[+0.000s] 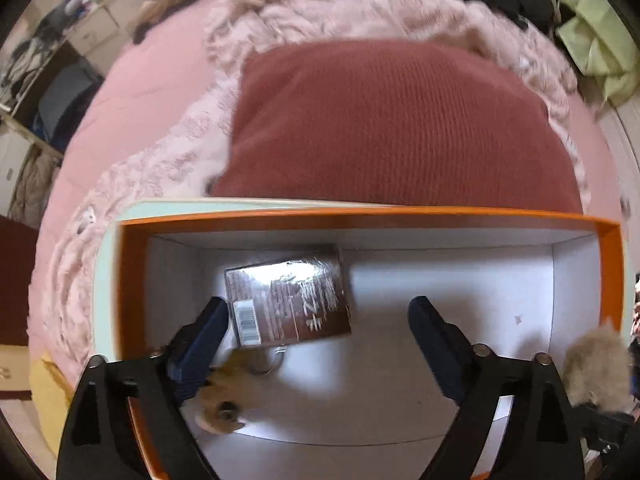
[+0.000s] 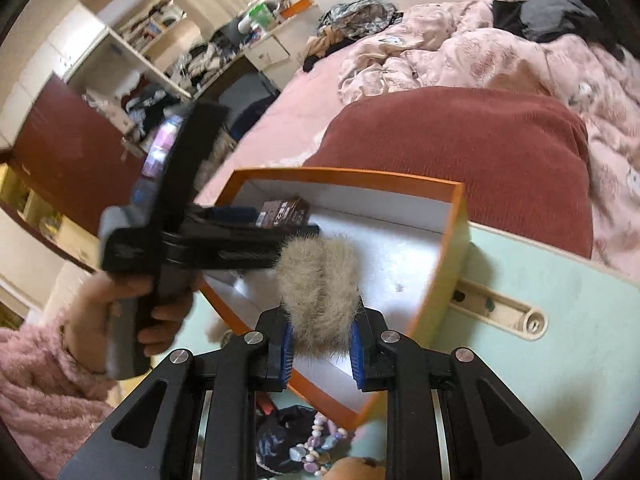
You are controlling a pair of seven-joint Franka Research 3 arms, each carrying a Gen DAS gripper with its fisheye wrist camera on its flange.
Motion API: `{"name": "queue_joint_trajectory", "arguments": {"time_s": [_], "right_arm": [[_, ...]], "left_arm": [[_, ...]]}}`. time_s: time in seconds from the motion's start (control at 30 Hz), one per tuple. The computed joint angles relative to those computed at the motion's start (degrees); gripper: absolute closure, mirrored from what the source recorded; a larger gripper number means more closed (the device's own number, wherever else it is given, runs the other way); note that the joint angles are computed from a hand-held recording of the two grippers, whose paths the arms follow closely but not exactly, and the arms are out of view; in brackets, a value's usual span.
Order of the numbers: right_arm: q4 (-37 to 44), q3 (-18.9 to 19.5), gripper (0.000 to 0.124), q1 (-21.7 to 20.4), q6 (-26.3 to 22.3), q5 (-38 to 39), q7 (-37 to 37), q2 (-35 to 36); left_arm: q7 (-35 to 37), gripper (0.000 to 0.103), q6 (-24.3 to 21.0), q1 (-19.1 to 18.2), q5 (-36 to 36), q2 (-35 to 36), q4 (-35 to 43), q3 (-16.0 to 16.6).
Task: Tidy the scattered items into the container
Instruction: 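Lift brown card box out with left tool while right tool lifts fluffy ball out, both onto table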
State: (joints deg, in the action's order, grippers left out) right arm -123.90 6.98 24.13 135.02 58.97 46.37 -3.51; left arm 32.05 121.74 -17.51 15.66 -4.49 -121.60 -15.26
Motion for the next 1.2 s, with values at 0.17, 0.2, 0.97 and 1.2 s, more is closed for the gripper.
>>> {"name": "queue_joint_trajectory", "arguments": {"time_s": [0.17, 0.2, 0.97, 1.2], "right_arm": [[-1.4, -0.9, 0.100, -0.6, -1.0, 2.9, -1.5, -1.8], [-1.6, -1.0, 0.100, -0.7, -1.2, 3.1, -1.7, -2.0], [-9.7, -0.7, 0.099, 2.8, -4.0, -0.7, 1.6, -12.1], [-7.5, 2.1, 0.098, 4.4, -1.4, -9.2, 10.1, -6.6]], "left_arm": [[3.9, 0.034, 4.9, 0.0, -3.9, -0.1, -1.0, 0.4], [3.6, 0.038, 5.1, 0.0, -2.8, 0.0, -0.9, 0.2], [20.6, 0.049, 25.5, -12.6, -20.8, -35.6, -33.1, 5.4], [12.9, 0.048, 27.1, -13.6, -21.0, -37.3, -39.8, 1.8]]}}
